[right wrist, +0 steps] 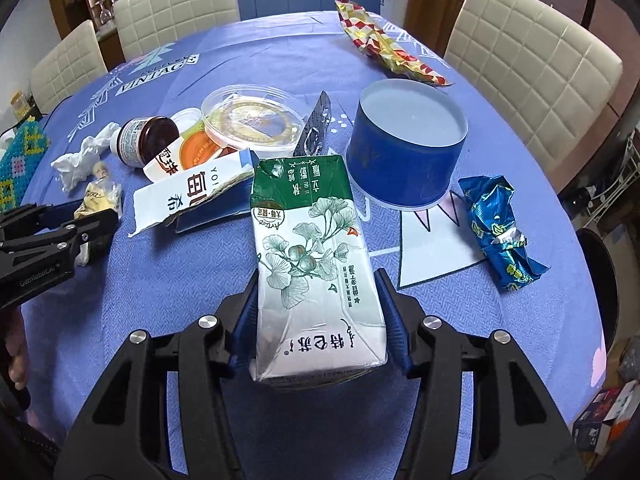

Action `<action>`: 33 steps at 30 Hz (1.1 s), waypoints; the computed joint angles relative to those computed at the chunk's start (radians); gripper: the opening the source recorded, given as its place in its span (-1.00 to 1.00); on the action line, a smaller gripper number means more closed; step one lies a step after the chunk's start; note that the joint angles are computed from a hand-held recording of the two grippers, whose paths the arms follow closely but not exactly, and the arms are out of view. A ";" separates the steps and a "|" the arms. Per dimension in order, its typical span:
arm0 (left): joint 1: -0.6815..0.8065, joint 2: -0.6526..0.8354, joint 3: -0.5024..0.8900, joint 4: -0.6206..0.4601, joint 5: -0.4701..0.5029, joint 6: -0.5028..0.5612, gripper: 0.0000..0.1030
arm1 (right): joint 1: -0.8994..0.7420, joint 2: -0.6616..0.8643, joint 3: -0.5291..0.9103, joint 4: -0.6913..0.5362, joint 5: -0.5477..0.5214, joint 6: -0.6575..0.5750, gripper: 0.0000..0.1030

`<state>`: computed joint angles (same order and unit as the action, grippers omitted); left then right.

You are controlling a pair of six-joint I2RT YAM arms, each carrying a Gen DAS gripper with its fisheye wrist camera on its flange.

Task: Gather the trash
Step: 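Grasp the white-green milk carton with the right tool while the left tool grasps the yellow snack wrapper, then carry the milk carton over the black bin and open the right tool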

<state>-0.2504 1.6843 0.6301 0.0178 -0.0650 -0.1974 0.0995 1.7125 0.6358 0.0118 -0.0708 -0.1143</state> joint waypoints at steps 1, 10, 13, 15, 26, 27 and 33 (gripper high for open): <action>-0.002 -0.013 -0.014 0.007 0.002 -0.004 -0.36 | -0.001 -0.002 0.001 -0.005 0.000 0.002 0.07; -0.189 -0.212 -0.136 0.053 -0.253 -0.011 -0.44 | -0.002 -0.123 -0.032 -0.034 0.006 -0.012 0.07; -0.249 -0.260 -0.135 0.050 -0.329 -0.004 -0.44 | -0.011 -0.167 -0.042 -0.053 0.000 -0.032 0.07; -0.282 -0.270 -0.119 0.042 -0.359 -0.007 -0.44 | -0.020 -0.199 -0.052 -0.060 -0.002 -0.052 0.07; -0.405 -0.066 0.147 -0.003 -0.362 -0.083 -0.44 | -0.273 -0.185 0.046 -0.120 -0.112 -0.186 0.08; -0.414 -0.046 0.171 -0.007 -0.363 -0.090 -0.44 | -0.300 -0.173 0.063 -0.123 -0.124 -0.202 0.08; -0.481 0.131 0.382 -0.040 -0.353 -0.096 -0.44 | -0.442 -0.073 0.182 -0.138 -0.185 -0.276 0.09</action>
<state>-0.7313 1.8150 1.0122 -0.0226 -0.4182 -0.2936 -0.3422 1.6395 0.8182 -0.1260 -0.2556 -0.3901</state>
